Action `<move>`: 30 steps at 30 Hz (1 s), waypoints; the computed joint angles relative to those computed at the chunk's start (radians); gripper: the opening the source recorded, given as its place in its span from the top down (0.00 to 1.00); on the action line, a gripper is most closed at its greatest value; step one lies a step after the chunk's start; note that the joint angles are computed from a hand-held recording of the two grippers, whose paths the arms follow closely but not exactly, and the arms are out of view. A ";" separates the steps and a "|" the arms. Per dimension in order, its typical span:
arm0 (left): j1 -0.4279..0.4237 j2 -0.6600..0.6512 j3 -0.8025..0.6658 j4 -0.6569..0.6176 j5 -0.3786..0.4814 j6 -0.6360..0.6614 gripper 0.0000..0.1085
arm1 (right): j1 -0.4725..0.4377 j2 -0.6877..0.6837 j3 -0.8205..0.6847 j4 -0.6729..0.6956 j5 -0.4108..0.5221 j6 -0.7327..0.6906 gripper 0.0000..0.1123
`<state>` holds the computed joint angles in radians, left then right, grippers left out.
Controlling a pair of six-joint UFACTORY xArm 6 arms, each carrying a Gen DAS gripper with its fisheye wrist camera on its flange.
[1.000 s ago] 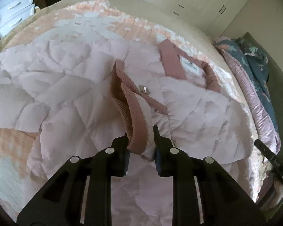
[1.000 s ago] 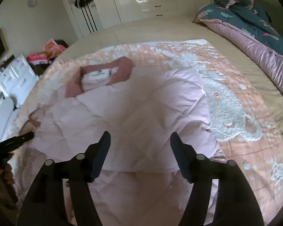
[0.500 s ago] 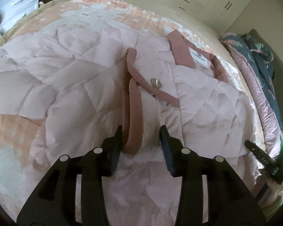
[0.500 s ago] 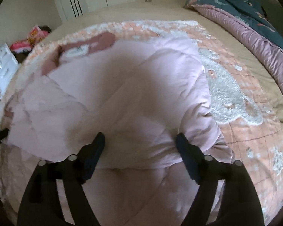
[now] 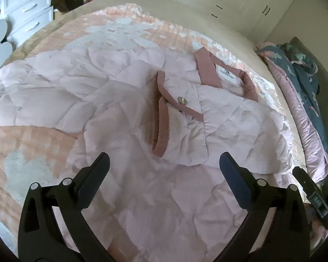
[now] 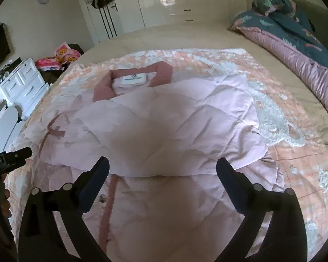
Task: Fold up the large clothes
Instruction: 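Move the left tool over to the other sleeve of the jacket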
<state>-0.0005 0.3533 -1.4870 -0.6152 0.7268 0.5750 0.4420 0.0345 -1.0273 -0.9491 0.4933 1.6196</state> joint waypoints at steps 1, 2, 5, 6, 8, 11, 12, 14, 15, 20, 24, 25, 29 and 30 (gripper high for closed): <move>0.003 -0.009 0.008 -0.005 -0.001 0.005 0.14 | 0.010 0.000 -0.006 -0.004 0.009 0.006 0.13; 0.008 -0.021 0.020 -0.009 -0.003 0.010 0.14 | 0.018 -0.001 -0.010 -0.006 0.016 0.011 0.13; 0.021 -0.041 0.036 -0.019 -0.003 0.022 0.14 | 0.044 0.001 -0.031 -0.008 0.033 0.012 0.13; 0.026 -0.045 0.039 -0.022 -0.002 0.026 0.14 | 0.054 0.003 -0.043 -0.010 0.042 0.006 0.13; 0.040 -0.054 0.044 -0.031 0.006 0.031 0.14 | 0.070 0.009 -0.062 -0.006 0.052 -0.005 0.13; 0.058 -0.066 0.051 -0.044 0.008 0.042 0.14 | 0.092 0.018 -0.091 -0.006 0.073 -0.008 0.13; 0.064 -0.070 0.052 -0.046 0.009 0.045 0.14 | 0.099 0.022 -0.103 -0.008 0.078 -0.008 0.13; 0.079 -0.075 0.052 -0.056 0.015 0.052 0.14 | 0.112 0.030 -0.123 -0.007 0.088 -0.014 0.12; 0.086 -0.076 0.049 -0.059 0.020 0.054 0.14 | 0.120 0.036 -0.136 -0.007 0.096 -0.018 0.12; 0.116 -0.084 0.044 -0.074 0.032 0.069 0.14 | 0.146 0.062 -0.188 0.002 0.114 -0.042 0.12; 0.143 -0.086 0.035 -0.093 0.043 0.080 0.14 | 0.160 0.080 -0.220 0.019 0.122 -0.039 0.12; 0.147 -0.088 0.036 -0.096 0.043 0.082 0.14 | 0.162 0.082 -0.225 0.020 0.120 -0.033 0.12; 0.173 -0.078 0.022 -0.098 0.046 0.081 0.14 | 0.183 0.109 -0.273 0.028 0.157 -0.052 0.12; 0.180 -0.074 0.017 -0.100 0.048 0.079 0.14 | 0.191 0.117 -0.289 0.028 0.165 -0.060 0.12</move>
